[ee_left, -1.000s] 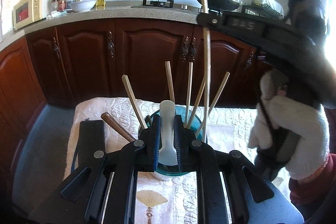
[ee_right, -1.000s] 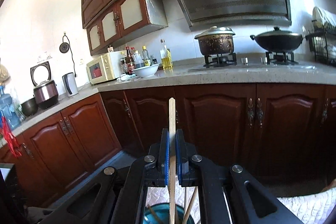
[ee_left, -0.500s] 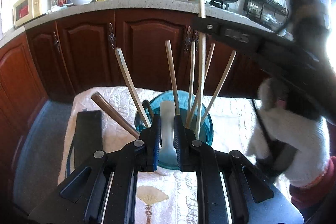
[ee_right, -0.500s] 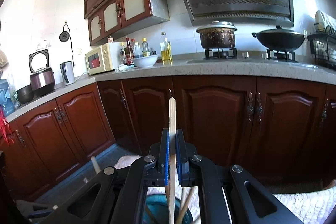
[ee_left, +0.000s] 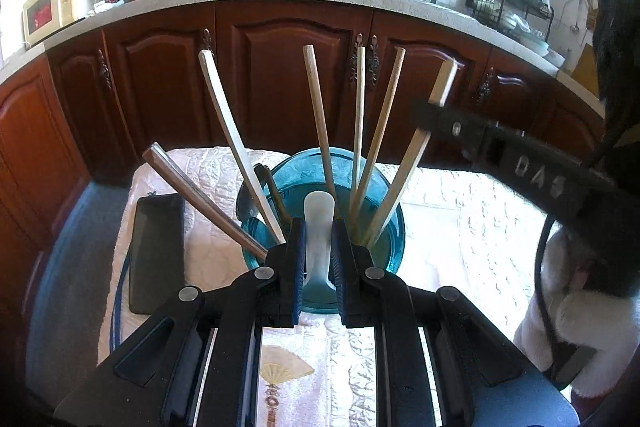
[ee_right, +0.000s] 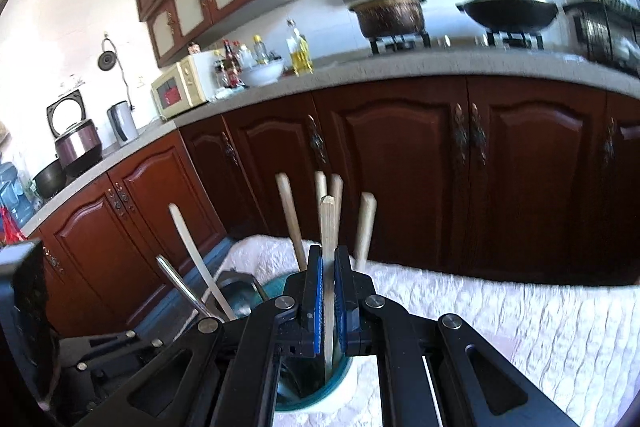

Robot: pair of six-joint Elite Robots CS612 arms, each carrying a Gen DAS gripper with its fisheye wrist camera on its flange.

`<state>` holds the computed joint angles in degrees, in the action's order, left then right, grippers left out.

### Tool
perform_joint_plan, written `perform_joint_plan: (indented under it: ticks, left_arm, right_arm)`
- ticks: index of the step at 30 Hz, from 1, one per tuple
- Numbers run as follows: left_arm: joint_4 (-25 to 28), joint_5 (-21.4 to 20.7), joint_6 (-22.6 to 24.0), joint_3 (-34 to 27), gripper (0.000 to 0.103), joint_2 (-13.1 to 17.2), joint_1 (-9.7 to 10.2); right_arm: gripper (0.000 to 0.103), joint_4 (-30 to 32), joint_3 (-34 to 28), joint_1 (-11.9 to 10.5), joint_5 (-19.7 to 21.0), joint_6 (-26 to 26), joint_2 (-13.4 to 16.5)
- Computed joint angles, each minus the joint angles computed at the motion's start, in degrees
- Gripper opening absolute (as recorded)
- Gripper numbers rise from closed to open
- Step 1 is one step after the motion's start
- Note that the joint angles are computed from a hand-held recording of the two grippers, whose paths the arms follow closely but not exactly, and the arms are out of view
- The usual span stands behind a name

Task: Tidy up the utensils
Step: 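Open both grippers to release spoon and chopstick into the cup and withdraw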

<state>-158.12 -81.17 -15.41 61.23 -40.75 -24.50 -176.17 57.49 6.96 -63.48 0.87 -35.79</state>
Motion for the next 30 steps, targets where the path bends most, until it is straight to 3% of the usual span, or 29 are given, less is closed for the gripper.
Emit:
perform_joint_plan:
  ticks: [7, 10, 12, 14, 17, 23, 30]
  left_arm:
    - [0.34, 0.26, -0.37, -0.01, 0.012, -0.07, -0.14]
    - [0.04, 0.60, -0.32, 0.17, 0.015, -0.15, -0.20]
    - [-0.67, 0.73, -0.41, 0.67, 0.023, -0.36, -0.22]
    - [-1.88, 0.46, -0.65, 1.42, 0.039, -0.71, -0.22]
    - [-3.36, 0.08, -1.23, 2.70, 0.051, -1.49, -0.19]
    - [-5.42, 0.12, -2.23, 5.68, 0.052, -3.52, -0.10]
    - [-7.52, 4.36, -2.68, 9.78, 0.052, -6.00, -0.74]
  right_arm:
    - [0.006, 2.51, 0.21, -0.69, 0.92, 1.75, -0.72]
    - [0.019, 3.25, 0.96, -0.94, 1.15, 2.23, -1.30]
    - [0.021, 2.61, 2.03, -1.13, 1.39, 2.56, -1.83]
    - [0.022, 1.99, 3.38, -1.31, 1.51, 2.75, -2.54]
    - [0.029, 1.17, 5.48, -1.56, 1.90, 3.04, -3.72]
    - [0.035, -1.01, 10.06, -1.41, -0.30, 1.73, -6.21]
    - [0.040, -3.46, 14.66, -0.36, -4.33, -0.08, -8.48]
